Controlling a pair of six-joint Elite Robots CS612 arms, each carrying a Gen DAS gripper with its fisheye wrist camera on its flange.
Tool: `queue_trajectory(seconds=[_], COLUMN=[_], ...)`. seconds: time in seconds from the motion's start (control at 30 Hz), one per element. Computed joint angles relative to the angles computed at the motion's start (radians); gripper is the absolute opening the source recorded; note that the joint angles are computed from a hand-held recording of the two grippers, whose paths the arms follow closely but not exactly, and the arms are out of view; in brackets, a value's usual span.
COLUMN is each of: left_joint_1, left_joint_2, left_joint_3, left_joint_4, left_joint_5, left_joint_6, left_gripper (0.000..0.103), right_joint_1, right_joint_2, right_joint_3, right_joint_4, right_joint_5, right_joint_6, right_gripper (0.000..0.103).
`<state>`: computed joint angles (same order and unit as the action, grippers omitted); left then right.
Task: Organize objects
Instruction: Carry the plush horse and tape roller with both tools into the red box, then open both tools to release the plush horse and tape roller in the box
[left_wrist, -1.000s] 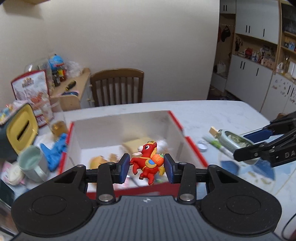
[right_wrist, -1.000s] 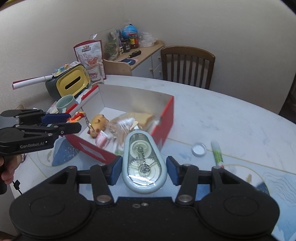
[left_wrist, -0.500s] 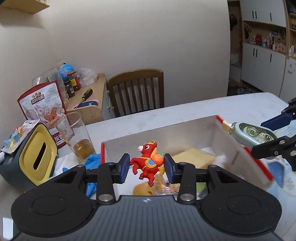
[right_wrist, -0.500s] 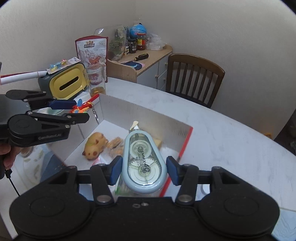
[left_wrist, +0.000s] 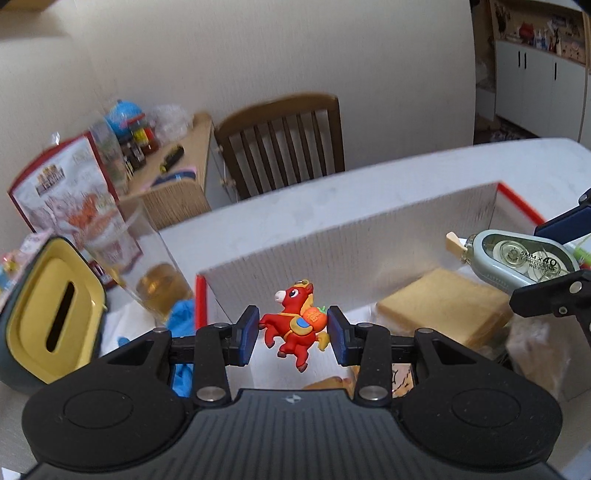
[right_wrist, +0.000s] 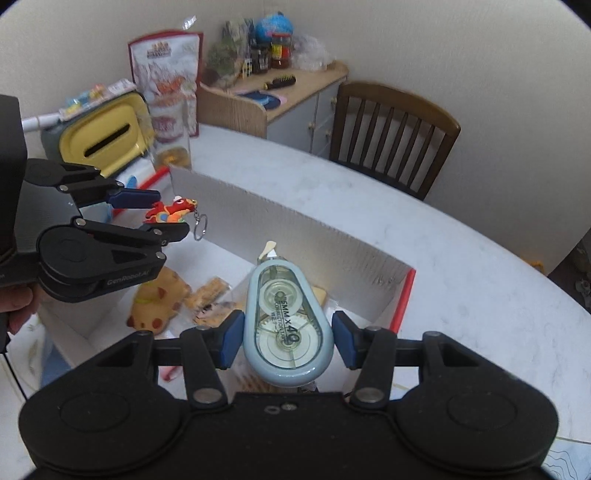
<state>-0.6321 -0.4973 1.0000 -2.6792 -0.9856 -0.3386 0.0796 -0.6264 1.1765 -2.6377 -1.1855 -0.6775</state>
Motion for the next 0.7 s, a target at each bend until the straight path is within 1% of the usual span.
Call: queue_trajectory(seconds=[0.13, 0.2, 0.3, 0.33, 0.43, 0.6, 0.7], left_joint_1=[0.008, 0.012, 0.021, 0.022, 0.028, 0.030, 0.031], left_joint_2=[0.013, 0.021, 0.030, 0.032, 0.040, 0.053, 0.054], left_joint_3=[-0.028, -0.050, -0.083, -0.089, -0.116, -0.153, -0.162], left_joint_4=[0.063, 0.109, 0.190, 0.202, 0.257, 0.334, 0.359], left_joint_5=[-0.032, -0.054, -0.096, -0.100, -0.146, -0.163, -0.175], left_joint_6=[-0.010, -0.014, -0.035, -0.032, -0.020, -0.017, -0.020], left_gripper=[0.039, 0.039, 0.039, 0.039, 0.039, 0.040, 0.040], right_joint_1=[0.007, 0.010, 0.012, 0.013, 0.016, 0.018, 0.018], right_joint_2=[0.020, 0.028, 0.037, 0.040, 0.043, 0.044, 0.043], right_joint_3=[-0.029, -0.045, -0.060, -0.064, -0.065, -0.064, -0.060], right_joint_4=[0.033, 0.067, 0.084, 0.087, 0.083, 0.068, 0.055], right_joint_5=[-0.031, -0.034, -0.035, -0.036, -0.040, -0.041, -0.042], right_joint_6=[-0.002, -0.002, 0.001, 0.001, -0.008, -0.019, -0.024], right_gripper=[0.051, 0.051, 0.051, 0.051, 0.051, 0.052, 0.053])
